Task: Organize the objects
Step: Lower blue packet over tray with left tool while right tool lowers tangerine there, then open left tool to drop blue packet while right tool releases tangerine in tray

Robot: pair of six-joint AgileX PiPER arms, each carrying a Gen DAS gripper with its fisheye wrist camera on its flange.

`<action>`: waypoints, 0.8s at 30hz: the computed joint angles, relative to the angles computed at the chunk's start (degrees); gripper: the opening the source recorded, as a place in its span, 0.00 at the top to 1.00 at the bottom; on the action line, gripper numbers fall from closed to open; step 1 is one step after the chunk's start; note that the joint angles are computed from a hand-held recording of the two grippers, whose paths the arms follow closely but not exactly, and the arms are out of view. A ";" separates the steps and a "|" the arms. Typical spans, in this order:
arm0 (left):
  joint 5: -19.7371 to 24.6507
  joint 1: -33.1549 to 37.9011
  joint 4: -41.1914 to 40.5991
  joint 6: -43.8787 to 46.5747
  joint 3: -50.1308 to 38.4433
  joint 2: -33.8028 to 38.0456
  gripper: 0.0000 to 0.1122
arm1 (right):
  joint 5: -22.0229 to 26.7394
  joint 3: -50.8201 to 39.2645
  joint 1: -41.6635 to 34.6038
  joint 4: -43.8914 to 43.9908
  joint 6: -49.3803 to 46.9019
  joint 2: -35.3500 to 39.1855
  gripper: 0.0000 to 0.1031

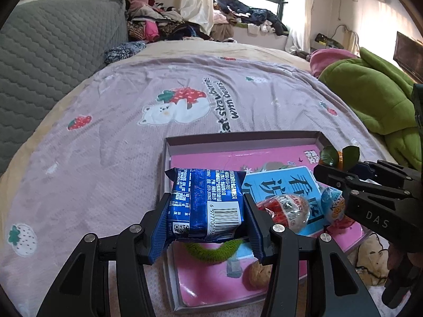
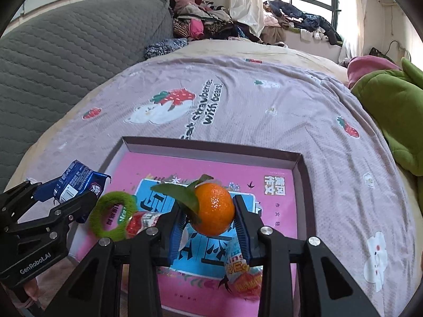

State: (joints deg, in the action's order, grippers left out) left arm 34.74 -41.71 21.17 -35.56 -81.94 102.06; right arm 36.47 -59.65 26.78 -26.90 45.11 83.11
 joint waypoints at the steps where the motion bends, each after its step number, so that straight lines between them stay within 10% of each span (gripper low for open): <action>1: -0.15 0.00 0.07 -0.17 0.00 0.37 0.52 | -0.14 -0.19 -0.27 0.50 -0.60 0.69 0.65; 24: -0.70 0.54 -1.75 2.13 0.33 4.64 0.52 | 4.84 -7.61 -2.53 4.36 -4.34 11.71 0.65</action>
